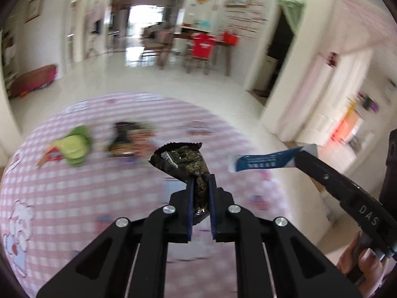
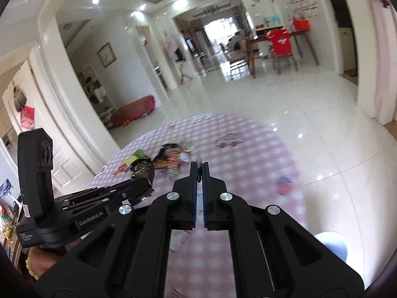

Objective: Collect trash
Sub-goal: 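Carry the black bag and blue wrapper over the bucket, open left then right gripper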

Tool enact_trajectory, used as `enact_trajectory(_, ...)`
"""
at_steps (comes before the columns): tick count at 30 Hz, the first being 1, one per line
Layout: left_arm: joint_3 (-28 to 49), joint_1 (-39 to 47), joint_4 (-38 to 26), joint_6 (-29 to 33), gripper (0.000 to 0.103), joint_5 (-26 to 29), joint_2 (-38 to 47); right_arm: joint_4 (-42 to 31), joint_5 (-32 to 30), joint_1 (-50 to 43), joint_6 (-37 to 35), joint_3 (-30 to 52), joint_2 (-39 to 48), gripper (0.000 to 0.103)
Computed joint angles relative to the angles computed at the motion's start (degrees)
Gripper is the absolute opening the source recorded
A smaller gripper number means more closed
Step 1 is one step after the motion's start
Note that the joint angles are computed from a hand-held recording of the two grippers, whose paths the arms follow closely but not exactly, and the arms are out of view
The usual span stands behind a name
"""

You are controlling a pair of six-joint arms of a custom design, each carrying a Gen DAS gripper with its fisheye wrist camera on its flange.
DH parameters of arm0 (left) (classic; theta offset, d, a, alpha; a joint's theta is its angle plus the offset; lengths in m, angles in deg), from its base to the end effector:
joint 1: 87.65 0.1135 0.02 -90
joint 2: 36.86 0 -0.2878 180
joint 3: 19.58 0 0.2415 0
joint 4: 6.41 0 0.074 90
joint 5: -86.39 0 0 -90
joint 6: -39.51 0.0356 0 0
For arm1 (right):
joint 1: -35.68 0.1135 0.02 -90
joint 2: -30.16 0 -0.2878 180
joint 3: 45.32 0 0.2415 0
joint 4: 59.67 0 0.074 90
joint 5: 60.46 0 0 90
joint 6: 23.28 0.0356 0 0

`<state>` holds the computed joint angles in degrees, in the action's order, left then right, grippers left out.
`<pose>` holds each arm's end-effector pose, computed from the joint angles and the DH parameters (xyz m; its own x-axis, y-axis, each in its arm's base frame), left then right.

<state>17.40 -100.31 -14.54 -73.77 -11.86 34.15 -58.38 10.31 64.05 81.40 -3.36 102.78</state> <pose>0.2035 -0.0405 0.1772 -0.6463 -0.2557 -0.7190 -0.1549 0.9665 -0.2045 0.2017 0.1222 0.2122 -0.5952 -0.0495 -0.8021 -0.5690 0.7308 0.3771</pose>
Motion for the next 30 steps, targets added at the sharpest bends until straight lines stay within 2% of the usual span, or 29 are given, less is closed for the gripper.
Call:
enact_trajectory(5, 9.03, -16.35, 0.76, -3.06, 0.01, -4.29, 11.94, -7.86, -7.16, -18.21, -6.4, -5.6, -13.14, 0.004)
enact_trajectory(8, 16.32, -22.33, 0.9, -3.32, 0.01, -3.57, 21.69, -11.3, -13.13, -31.54, -11.92, -7.47, -16.46, 0.004)
enact_trajectory(11, 24.46, -25.89, 0.43, -3.12, 0.01, -1.11, 31.51, -13.07, -19.94, -44.82, -17.65, -8.25, -15.5, 0.004)
enact_trajectory(17, 39.47, -29.45, -2.64, -2.96, 0.013, 2.48, 47.09, -9.72, -25.59, -60.98, -25.79, -8.86, -6.12, 0.004)
enact_trajectory(18, 41.53, -29.19, -3.3, -3.02, 0.016, 3.57, 48.98, -8.55, -25.69, -62.45, -26.71, -8.78, -3.56, 0.004)
enact_trajectory(19, 43.69, -29.06, -4.22, -3.5, 0.034, 4.04, 50.79, -7.81, -25.93, -63.54, -27.41, -8.67, -1.65, 0.004)
enact_trajectory(20, 45.56, -29.14, -4.91, -4.63, 0.045, 3.1, 52.55, -6.58, -26.05, -64.53, -28.01, -8.63, 0.73, 0.004)
enact_trajectory(21, 46.61, -29.29, -5.33, -5.76, 0.062, 1.55, 53.53, -5.64, -26.04, -65.1, -28.47, -8.65, 2.65, 0.004)
enact_trajectory(24, 48.41, -28.93, -5.5, -6.69, 0.064, 1.58, 55.18, -3.35, -25.89, -66.35, -30.19, -8.81, 7.87, 0.004)
enact_trajectory(30, 49.77, -29.61, -7.65, -6.51, 0.064, -1.43, 56.38, -1.22, -25.71, -65.46, -30.65, -9.05, 12.15, 0.004)
